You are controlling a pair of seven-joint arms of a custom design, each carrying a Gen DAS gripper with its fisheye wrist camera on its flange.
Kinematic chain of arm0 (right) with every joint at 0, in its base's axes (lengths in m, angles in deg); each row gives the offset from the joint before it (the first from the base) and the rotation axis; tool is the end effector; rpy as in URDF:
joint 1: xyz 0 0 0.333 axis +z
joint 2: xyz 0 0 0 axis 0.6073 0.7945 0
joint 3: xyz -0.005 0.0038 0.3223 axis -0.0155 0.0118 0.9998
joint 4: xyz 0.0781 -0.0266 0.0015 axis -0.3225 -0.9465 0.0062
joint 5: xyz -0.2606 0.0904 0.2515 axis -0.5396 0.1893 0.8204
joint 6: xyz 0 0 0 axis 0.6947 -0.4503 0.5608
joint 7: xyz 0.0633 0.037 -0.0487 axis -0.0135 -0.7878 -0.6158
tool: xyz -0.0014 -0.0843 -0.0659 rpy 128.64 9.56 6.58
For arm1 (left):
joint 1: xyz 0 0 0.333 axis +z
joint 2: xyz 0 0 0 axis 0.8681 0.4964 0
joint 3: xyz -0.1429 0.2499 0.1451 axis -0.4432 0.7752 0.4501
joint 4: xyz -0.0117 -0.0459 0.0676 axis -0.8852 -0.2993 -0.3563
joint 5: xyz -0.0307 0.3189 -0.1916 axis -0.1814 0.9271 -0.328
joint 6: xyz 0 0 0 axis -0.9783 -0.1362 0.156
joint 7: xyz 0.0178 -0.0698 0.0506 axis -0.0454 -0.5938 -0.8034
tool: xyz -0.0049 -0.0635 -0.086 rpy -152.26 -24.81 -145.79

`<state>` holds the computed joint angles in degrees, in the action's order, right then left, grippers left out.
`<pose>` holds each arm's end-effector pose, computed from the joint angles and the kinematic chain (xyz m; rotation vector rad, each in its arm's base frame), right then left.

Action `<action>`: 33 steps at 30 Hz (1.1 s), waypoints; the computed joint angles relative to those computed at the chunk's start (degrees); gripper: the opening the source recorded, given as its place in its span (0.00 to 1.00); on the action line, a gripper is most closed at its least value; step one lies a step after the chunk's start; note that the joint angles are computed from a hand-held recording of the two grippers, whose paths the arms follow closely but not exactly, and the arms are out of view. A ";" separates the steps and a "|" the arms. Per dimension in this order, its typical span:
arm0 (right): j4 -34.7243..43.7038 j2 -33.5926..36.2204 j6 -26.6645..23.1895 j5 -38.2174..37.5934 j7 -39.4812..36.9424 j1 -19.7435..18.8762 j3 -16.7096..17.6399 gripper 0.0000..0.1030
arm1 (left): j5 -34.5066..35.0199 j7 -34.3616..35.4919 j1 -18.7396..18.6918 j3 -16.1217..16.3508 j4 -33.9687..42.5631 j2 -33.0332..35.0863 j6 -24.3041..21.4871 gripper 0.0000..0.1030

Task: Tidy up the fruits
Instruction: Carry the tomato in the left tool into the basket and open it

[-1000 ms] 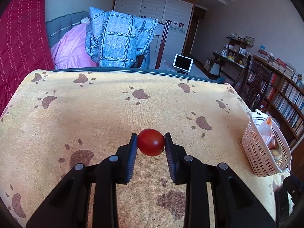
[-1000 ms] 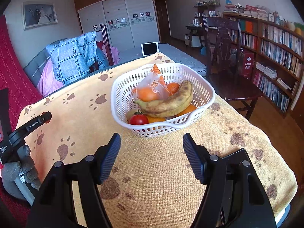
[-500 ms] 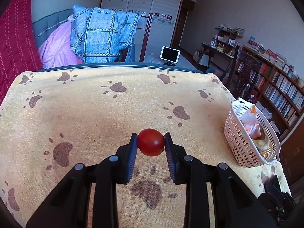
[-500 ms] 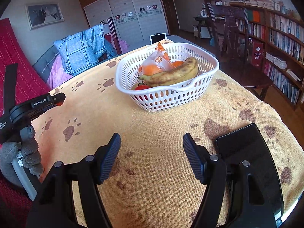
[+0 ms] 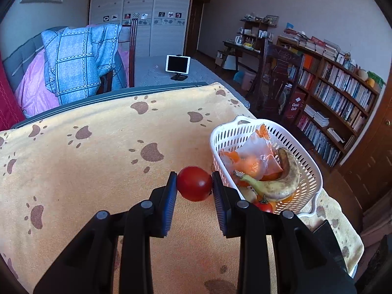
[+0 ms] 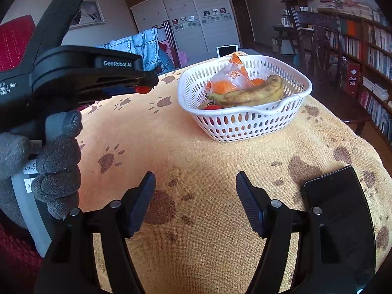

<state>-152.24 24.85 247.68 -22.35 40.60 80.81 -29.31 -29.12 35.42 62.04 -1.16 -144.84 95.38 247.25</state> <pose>0.5455 0.2474 0.3504 -1.4973 1.7439 -0.5531 0.6797 -0.2221 0.4224 -1.4368 2.1258 -1.0642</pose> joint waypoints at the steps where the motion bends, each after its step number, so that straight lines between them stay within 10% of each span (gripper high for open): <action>1: -0.28 -0.19 0.20 -1.25 0.43 -1.39 1.49 0.68 | 0.63 -0.21 -1.11 0.73 0.72 0.23 -0.34 0.28; 10: -5.18 -2.13 4.71 -15.16 12.12 -16.05 15.36 0.68 | 1.81 3.27 -4.42 0.44 9.21 4.92 -7.66 0.28; 27: -6.34 -2.74 4.22 -17.44 16.86 -14.33 13.03 0.68 | -2.69 6.56 -6.62 3.00 11.52 5.23 -9.91 0.30; 33: -6.49 -2.92 3.86 -18.14 17.17 -15.04 13.11 0.68 | -1.03 2.04 -7.66 6.09 8.52 2.98 -6.44 0.56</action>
<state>-158.73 21.93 251.54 -40.49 57.76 65.77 -16.20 -30.15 37.46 54.37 4.93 -136.33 98.36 240.81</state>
